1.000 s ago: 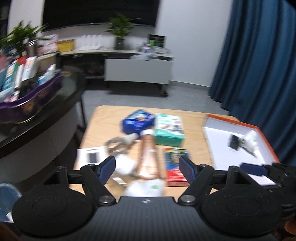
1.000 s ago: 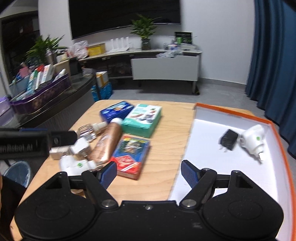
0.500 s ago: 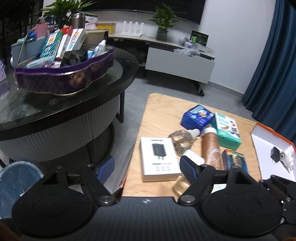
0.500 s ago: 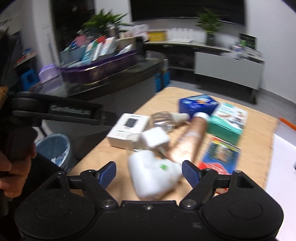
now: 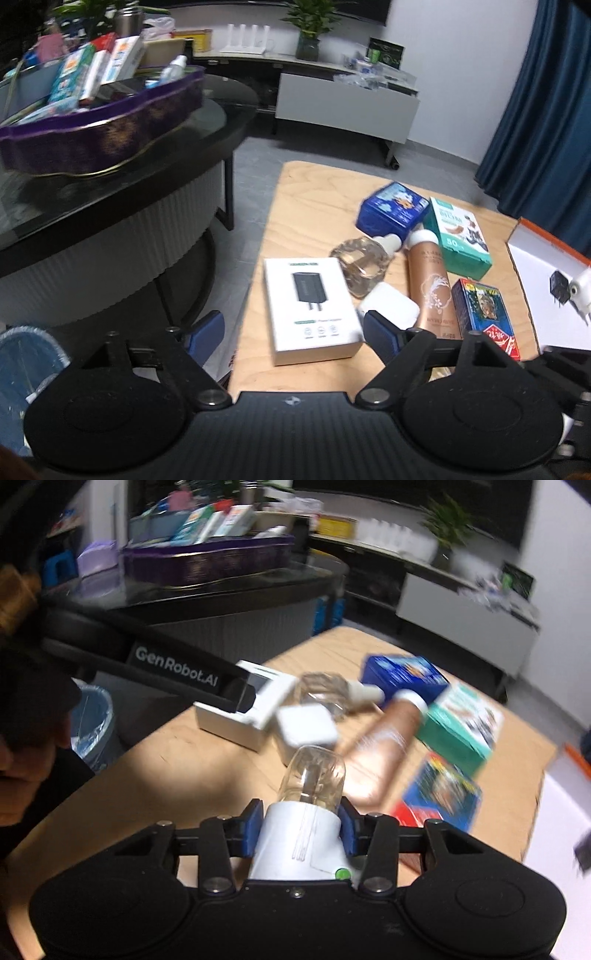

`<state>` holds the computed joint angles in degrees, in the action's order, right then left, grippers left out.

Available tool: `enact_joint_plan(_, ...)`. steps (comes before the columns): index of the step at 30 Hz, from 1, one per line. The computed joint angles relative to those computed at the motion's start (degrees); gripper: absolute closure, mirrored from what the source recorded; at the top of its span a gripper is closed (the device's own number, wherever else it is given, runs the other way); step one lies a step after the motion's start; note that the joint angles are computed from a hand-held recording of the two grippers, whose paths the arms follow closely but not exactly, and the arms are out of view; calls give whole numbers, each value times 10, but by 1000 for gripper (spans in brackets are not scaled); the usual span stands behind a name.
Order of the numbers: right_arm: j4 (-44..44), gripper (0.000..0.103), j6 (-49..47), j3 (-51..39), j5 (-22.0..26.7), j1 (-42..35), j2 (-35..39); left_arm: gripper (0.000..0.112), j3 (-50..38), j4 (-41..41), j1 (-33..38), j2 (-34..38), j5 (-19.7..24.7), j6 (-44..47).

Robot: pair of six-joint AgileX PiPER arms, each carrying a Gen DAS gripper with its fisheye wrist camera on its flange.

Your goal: Organize rigid objects

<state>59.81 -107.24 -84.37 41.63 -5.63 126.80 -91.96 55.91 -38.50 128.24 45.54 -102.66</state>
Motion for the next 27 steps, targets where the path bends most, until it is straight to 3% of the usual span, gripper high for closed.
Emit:
enact_joint_plan(6,-22,52,40,-18,26,-40,6,27,-58,-23,15,45,16,42)
enact_joint_plan(10,-17,52,44,-19,27,-50,8,35,-84,-55,32,68,6,71)
enact_joint_plan(12,-10,52,43,-18,26,-51,9,36,-99,-48,28,80,24,75)
enact_joint_plan(14,-5,52,46,-19,27,-54,10,39,-87,-33,24,75,24,63)
enact_joint_plan(16,1,53,47,-19,31,-57,10,53,-67,-15,20,65,31,36)
enact_joint_plan(19,11,54,42,-17,39,-62,6,53,-34,3,17,45,23,7)
enact_joint_plan(27,53,55,36,-7,60,-92,-12,53,-15,49,-30,11,74,-31)
